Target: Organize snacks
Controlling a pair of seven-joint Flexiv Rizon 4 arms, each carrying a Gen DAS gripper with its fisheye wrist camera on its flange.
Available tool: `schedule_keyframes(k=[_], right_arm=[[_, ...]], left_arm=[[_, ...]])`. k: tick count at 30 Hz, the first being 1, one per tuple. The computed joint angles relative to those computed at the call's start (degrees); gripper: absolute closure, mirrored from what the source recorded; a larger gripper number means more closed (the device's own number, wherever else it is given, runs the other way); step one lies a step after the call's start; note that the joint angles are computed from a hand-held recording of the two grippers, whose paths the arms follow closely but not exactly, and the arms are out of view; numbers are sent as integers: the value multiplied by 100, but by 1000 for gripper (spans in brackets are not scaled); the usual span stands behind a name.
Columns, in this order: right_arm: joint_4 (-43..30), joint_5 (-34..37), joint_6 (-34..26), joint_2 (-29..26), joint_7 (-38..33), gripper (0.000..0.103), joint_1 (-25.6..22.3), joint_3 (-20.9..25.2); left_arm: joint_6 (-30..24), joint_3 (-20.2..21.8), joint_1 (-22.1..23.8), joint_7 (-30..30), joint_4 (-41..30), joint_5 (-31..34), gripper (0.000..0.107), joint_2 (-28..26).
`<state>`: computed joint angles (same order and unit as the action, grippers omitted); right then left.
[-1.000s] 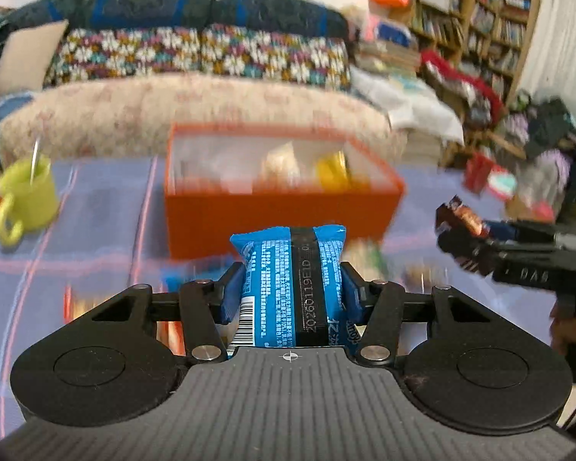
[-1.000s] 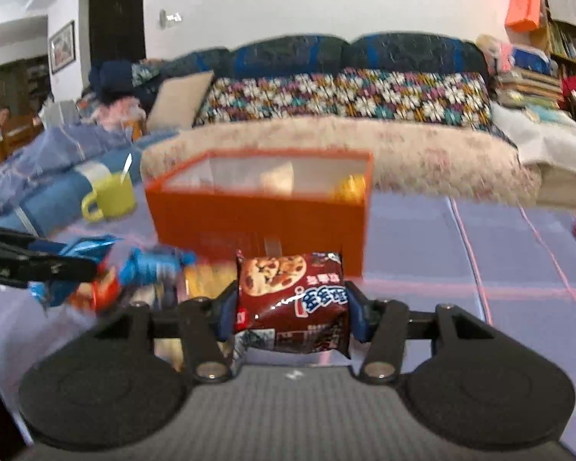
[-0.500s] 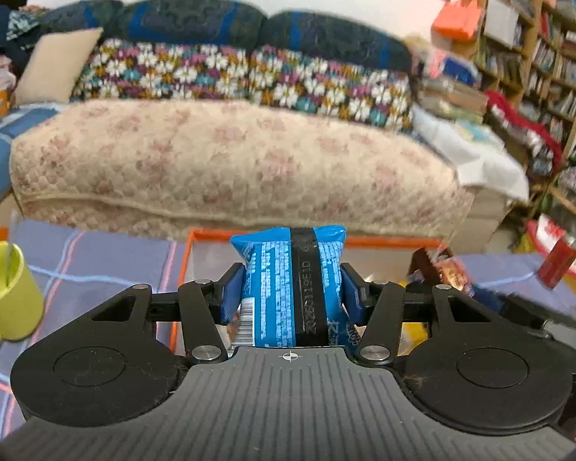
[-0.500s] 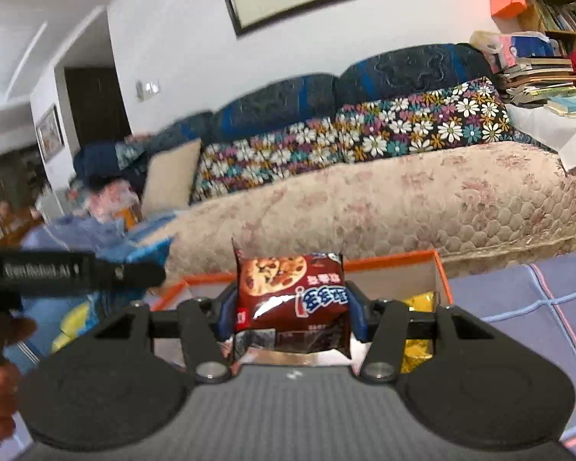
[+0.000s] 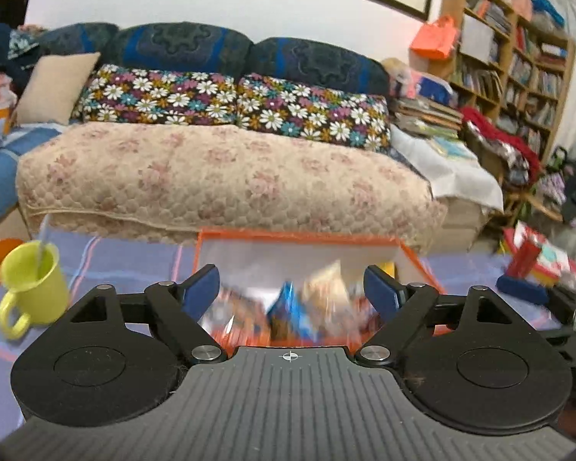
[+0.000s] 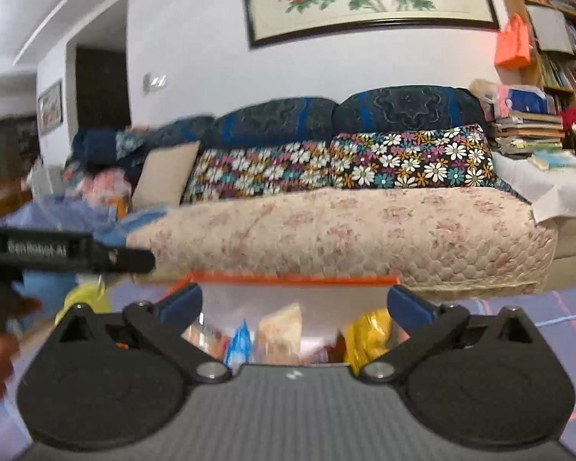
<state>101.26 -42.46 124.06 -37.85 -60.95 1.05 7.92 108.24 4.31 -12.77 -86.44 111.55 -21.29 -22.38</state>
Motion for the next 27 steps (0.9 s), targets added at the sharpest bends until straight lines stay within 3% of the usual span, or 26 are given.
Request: schedule_keyframes(k=[3,5,8,9,12,13,15,17,20,23,24,27], right_arm=[[981,-272,48,405,-289,0,-261,-78],[1480,-541,161,499,-137,0,-639,49],[1688,-2200,237,406,1297,0,-1686,391],[1729,-2471,388,371,1530,0,-1823,343],[2135,-1780,450,556,915,0,-1520,-33],[2196,-1640,396,603,854,0,-1419,-149],[2147,-1697,331,575,1172,0,-1469,-161],[1934,-2282,488,421,1874,0,-1724,-63],[1749,-2661,606,360,2268,0,-1619,-188],[1632,-2976,602,369,2389,0,-1395,-389],[1636,-3033,622,385,2359,0,-1320,-462],[1605,-3080,663,404,2312,0,-1148,-634]], left_arm=[[446,198,-379,-75,1036,-122,59,357],[702,430,-859,114,1672,-562,59,541],[1197,630,-1500,716,2400,-1343,59,650],[1430,697,-1764,1006,2589,-1737,59,616],[1890,733,-2317,1833,2688,-3123,62,365],[1888,698,-2334,2018,2638,-3416,63,329],[1752,564,-2019,1829,2613,-3279,61,387],[1643,445,-1833,1835,2488,-3433,53,395],[1719,381,-2114,3260,1781,-5187,55,72],[1759,-33,-1791,4346,1045,-6804,64,-104],[1735,-83,-1661,4303,961,-6924,64,-112],[1525,112,-1292,3164,1118,-5929,64,-167]])
